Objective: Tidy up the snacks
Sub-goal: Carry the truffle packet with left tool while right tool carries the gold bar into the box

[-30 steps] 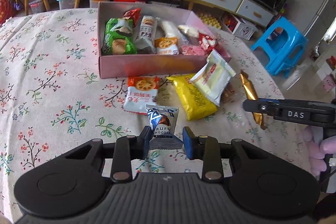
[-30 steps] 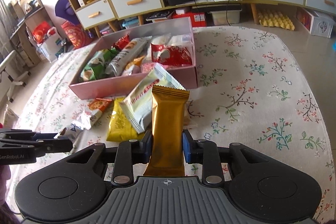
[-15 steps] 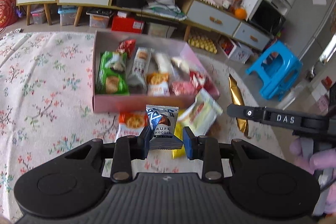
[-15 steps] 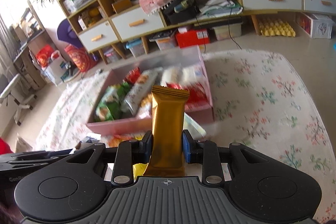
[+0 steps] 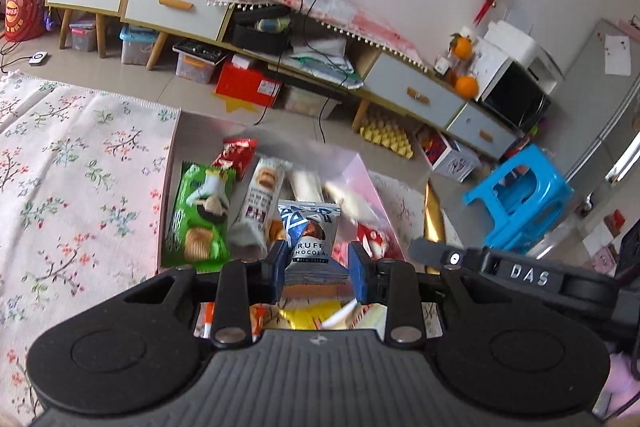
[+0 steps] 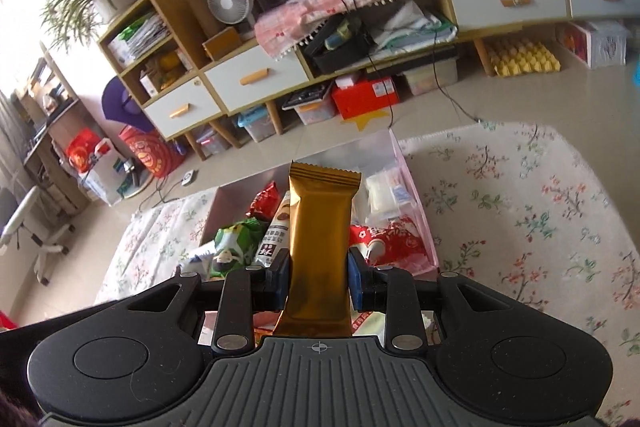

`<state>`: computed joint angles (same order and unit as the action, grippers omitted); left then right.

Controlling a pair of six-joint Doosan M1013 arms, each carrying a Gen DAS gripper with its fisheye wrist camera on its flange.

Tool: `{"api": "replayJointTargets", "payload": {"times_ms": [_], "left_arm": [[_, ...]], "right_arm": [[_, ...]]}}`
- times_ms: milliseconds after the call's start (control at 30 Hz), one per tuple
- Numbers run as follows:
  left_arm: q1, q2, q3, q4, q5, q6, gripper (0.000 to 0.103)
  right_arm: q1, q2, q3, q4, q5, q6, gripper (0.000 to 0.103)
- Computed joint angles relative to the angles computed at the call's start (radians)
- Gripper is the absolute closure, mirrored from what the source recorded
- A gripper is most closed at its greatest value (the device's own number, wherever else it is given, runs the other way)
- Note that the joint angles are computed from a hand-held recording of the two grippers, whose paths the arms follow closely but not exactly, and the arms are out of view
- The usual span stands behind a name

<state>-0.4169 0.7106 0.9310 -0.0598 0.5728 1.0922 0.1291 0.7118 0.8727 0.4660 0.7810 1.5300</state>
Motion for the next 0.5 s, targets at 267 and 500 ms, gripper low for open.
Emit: {"api": "replayJointTargets", "payload": {"times_ms": [267, 500], "left_arm": [[0.005, 0.040, -0.041, 0.025, 0.006, 0.013, 0.074], [0.006, 0.063, -0.071, 0.053, 0.038, -0.011, 0.074]], "right_arm": [[-0.008, 0.072, -0.114, 0.023, 0.035, 0.054, 0.076], [-0.012, 0.105, -0.146, 0.074, 0.054, -0.006, 0.076]]}}
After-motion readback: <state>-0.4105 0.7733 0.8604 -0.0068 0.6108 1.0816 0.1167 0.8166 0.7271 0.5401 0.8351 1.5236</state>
